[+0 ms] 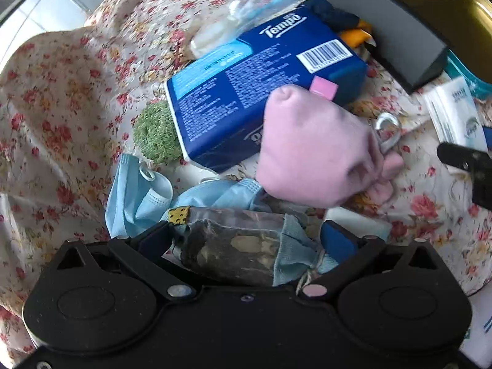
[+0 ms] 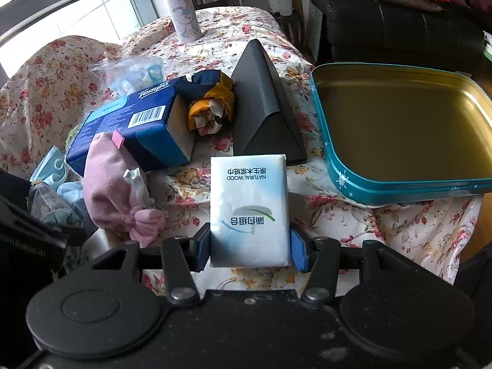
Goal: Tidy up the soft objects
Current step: 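Grasp the clear snack bag with the left gripper while right gripper holds the tissue pack, then carry the tissue pack and snack bag with both grippers toward the gold tin tray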
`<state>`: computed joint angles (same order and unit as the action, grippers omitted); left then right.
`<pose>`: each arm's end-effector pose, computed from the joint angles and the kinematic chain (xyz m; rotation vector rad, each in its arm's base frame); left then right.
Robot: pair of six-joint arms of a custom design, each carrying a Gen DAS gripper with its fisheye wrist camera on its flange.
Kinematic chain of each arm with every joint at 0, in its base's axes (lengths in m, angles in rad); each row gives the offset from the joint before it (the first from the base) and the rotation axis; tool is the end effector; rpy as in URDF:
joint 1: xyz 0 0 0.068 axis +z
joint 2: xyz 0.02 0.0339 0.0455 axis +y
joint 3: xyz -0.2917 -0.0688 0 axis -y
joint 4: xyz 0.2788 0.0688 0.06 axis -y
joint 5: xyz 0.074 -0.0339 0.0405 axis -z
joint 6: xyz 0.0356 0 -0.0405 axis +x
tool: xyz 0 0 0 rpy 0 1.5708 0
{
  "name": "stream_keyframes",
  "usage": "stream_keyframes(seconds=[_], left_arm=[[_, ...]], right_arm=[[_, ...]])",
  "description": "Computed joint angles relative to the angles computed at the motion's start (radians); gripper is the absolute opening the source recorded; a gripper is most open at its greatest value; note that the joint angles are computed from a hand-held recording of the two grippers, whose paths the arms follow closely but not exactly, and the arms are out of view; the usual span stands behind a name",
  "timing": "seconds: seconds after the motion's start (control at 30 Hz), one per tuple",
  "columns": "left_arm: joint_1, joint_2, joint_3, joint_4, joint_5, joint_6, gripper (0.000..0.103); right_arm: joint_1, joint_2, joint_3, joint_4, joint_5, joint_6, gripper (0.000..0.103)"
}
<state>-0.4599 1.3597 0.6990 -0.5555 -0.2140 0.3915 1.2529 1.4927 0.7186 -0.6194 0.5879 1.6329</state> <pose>0.2306 -0.1058 0.1730 1.0943 2.5423 0.2801 0.0990 0.2378 0.1503 0.5456 2.4759 0.1256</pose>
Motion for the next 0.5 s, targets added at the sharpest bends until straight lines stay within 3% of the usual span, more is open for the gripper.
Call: stream_keyframes(seconds=[0.07, 0.2, 0.5], left_arm=[[0.005, 0.000, -0.001, 0.000, 0.011, 0.002, 0.097], [0.030, -0.029, -0.002, -0.003, 0.060, 0.009, 0.076], [0.080, -0.107, -0.007, -0.008, 0.134, -0.063, 0.064]], right_arm=[[-0.002, 0.006, 0.003, 0.001, -0.001, 0.001, 0.051], [0.002, 0.006, 0.003, 0.000, 0.007, 0.007, 0.051], [0.044, 0.004, 0.012, -0.027, 0.073, 0.046, 0.051]])
